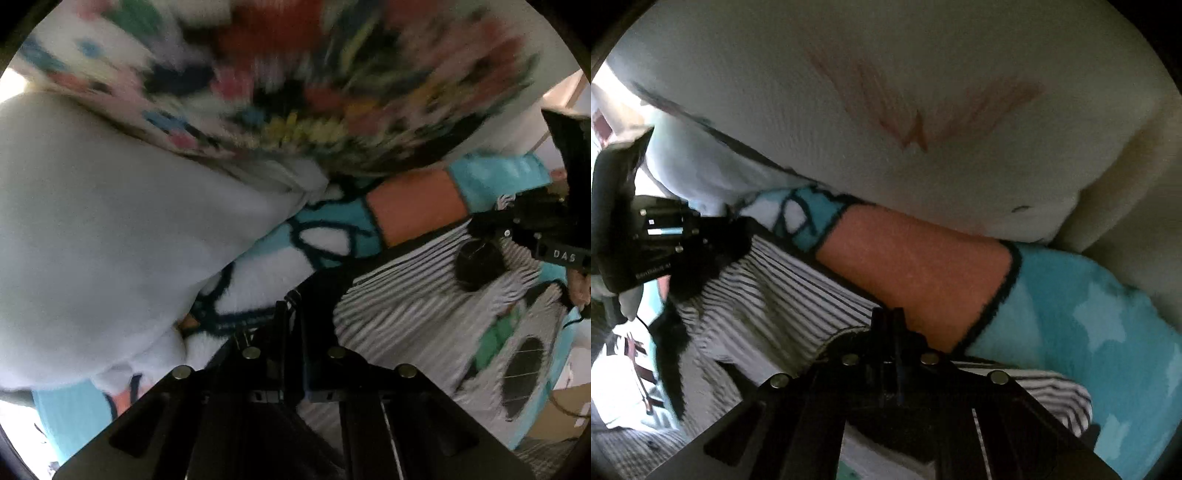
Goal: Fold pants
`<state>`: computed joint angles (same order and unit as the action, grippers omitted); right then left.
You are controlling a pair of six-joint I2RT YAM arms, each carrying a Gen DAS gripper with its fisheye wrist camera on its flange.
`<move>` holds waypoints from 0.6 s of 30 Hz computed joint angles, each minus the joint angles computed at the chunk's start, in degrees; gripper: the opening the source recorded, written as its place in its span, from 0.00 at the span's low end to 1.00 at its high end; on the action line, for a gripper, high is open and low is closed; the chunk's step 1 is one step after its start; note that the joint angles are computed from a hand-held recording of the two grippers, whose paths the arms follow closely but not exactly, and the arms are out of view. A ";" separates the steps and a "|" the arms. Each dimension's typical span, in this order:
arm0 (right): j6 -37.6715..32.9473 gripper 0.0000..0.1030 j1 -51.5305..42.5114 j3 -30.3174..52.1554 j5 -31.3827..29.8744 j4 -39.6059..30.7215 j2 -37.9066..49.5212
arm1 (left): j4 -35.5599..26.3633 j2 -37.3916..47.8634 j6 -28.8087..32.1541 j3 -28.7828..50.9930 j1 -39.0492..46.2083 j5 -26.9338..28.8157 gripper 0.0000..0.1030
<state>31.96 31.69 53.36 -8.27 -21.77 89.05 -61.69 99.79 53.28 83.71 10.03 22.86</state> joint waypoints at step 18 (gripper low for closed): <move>29.14 0.04 40.41 -7.33 21.20 -6.58 -19.46 | -19.40 -23.46 24.46 -19.56 35.40 7.61 0.06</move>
<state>61.10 72.11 46.03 12.93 -28.34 69.59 -81.09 76.33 77.74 64.15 45.43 30.47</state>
